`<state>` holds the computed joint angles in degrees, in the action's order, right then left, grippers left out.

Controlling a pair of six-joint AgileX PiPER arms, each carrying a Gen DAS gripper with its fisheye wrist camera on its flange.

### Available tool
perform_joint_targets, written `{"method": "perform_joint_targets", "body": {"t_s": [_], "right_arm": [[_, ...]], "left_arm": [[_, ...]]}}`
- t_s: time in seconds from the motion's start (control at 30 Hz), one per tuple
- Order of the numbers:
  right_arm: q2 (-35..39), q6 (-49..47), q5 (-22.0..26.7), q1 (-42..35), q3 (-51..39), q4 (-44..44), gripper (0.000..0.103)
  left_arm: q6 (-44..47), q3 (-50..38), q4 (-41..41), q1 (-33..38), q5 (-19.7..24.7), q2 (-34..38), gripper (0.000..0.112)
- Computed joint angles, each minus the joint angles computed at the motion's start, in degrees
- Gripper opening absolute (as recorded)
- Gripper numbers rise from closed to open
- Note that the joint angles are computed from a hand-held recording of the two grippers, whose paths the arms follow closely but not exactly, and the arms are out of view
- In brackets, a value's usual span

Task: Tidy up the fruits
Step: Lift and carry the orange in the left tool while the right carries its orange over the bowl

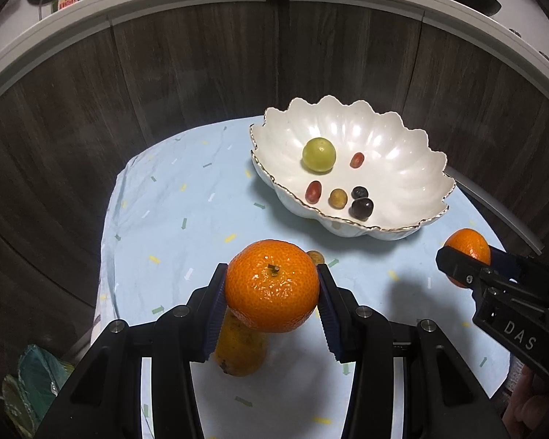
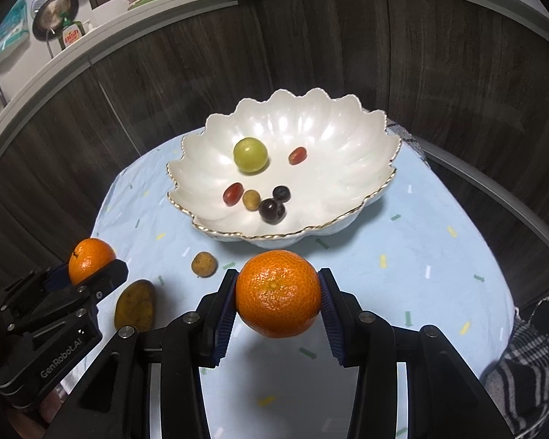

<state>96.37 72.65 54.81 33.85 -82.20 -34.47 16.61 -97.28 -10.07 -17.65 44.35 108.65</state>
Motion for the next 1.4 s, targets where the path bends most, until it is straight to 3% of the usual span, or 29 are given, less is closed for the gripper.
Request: {"method": "perform_joint_targets", "body": {"t_s": [0.33, 0.7, 1.4], "right_arm": [[-4.01, -4.11, -0.38, -1.86, 1.99, -0.56, 0.044], [-7.41, -11.18, -1.15, -5.03, 1.54, -0.42, 0.044], [-5.06, -26.53, -0.69, -12.29, -8.11, 4.66, 0.044]], "left_arm": [[-7.20, 0.60, 3.93, -3.02, -0.84, -2.32, 0.045], [-14.76, -3.26, 9.00, -6.78, 1.21, -2.36, 0.045], [-17.81, -27.50, 11.18, -10.07, 12.87, 8.43, 0.045]]}}
